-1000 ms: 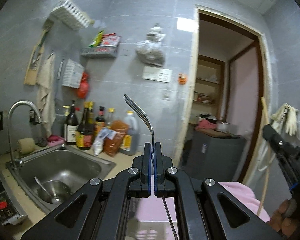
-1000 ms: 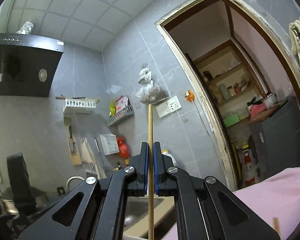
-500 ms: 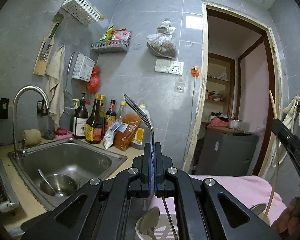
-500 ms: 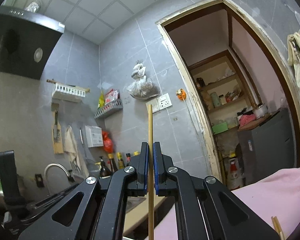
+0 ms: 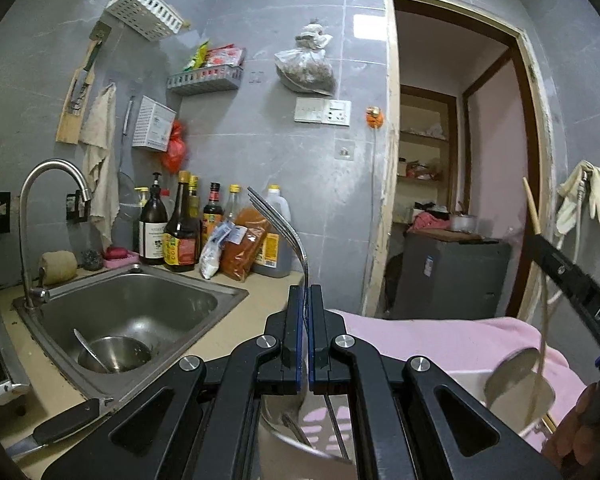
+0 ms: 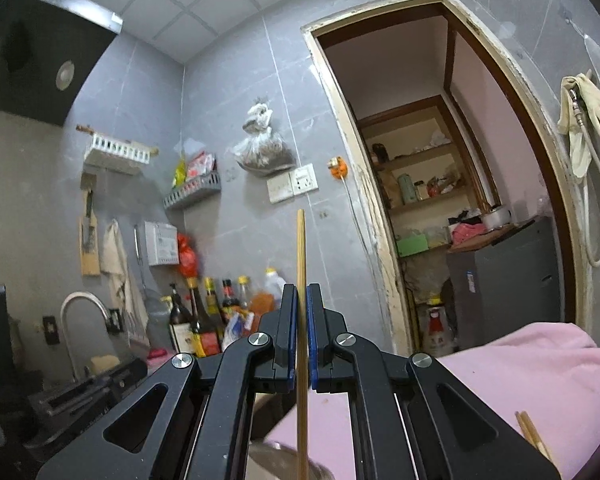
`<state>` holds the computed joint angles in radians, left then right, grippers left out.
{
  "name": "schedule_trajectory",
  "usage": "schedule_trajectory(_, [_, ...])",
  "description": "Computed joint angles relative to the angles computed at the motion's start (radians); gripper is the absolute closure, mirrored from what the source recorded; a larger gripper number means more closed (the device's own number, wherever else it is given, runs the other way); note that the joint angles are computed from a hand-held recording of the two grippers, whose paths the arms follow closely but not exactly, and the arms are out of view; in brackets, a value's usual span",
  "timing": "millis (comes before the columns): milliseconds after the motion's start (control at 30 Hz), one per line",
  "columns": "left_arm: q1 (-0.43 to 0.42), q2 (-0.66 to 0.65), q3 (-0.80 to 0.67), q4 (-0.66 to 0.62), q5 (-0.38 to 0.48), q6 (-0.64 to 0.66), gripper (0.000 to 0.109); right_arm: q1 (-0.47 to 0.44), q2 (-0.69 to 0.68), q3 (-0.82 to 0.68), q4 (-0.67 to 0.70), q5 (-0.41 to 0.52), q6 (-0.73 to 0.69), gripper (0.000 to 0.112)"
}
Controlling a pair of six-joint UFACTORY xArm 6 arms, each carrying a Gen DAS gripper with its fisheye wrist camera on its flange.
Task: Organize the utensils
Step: 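Lift the fork and chopstick and carry them over the white basket, then open the right tool to drop the chopstick in the basket while the left tool releases the fork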
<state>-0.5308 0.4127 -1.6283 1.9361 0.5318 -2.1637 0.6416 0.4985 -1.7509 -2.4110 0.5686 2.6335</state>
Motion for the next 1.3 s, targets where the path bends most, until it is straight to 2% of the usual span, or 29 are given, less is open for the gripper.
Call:
schedule_trajectory(133, [0.013, -0.001, -0.004, -0.008, -0.069, 0.019, 0.108, -0.005, -0.008, 0.01, 0.037, -0.046, -0.047, 0.109])
schedule_trajectory(400, [0.041, -0.013, 0.012, -0.06, -0.17, 0.028, 0.107, -0.027, -0.032, 0.028, 0.026, -0.148, -0.028, 0.108])
schedule_trajectory(533, [0.038, -0.038, 0.034, -0.05, -0.179, 0.013, 0.101, -0.034, -0.043, 0.037, 0.023, -0.181, -0.024, 0.108])
schedule_trajectory(667, [0.029, -0.069, 0.055, -0.038, -0.174, -0.011, 0.086, -0.037, -0.06, 0.052, -0.002, -0.2, 0.003, 0.107])
schedule_trajectory(767, [0.023, -0.087, 0.063, -0.028, -0.184, -0.033, 0.081, -0.037, -0.081, 0.07, -0.035, -0.202, 0.032, 0.104])
schedule_trajectory(833, [0.011, -0.096, 0.063, -0.046, -0.181, -0.011, 0.077, -0.036, -0.106, 0.093, -0.069, -0.196, 0.062, 0.1])
schedule_trajectory(900, [0.001, -0.095, 0.051, -0.062, -0.183, 0.007, 0.071, -0.034, -0.139, 0.131, -0.081, -0.174, 0.066, 0.088])
schedule_trajectory(1033, [-0.025, -0.094, 0.025, -0.1, -0.174, 0.05, 0.056, -0.044, -0.223, 0.217, -0.07, -0.139, 0.045, 0.081])
schedule_trajectory(1100, [-0.04, -0.088, 0.007, -0.11, -0.167, 0.067, 0.049, -0.055, -0.269, 0.265, -0.054, -0.123, 0.034, 0.067])
schedule_trajectory(1233, [-0.07, -0.075, -0.027, -0.092, -0.16, 0.069, 0.026, -0.081, -0.366, 0.372, -0.024, -0.093, -0.011, 0.048])
schedule_trajectory(1267, [-0.079, -0.067, -0.041, -0.07, -0.17, 0.052, 0.023, -0.089, -0.389, 0.397, -0.022, -0.087, -0.021, 0.037])
schedule_trajectory(1300, [-0.085, -0.061, -0.052, -0.055, -0.18, 0.04, 0.021, -0.094, -0.404, 0.414, -0.026, -0.085, -0.023, 0.032])
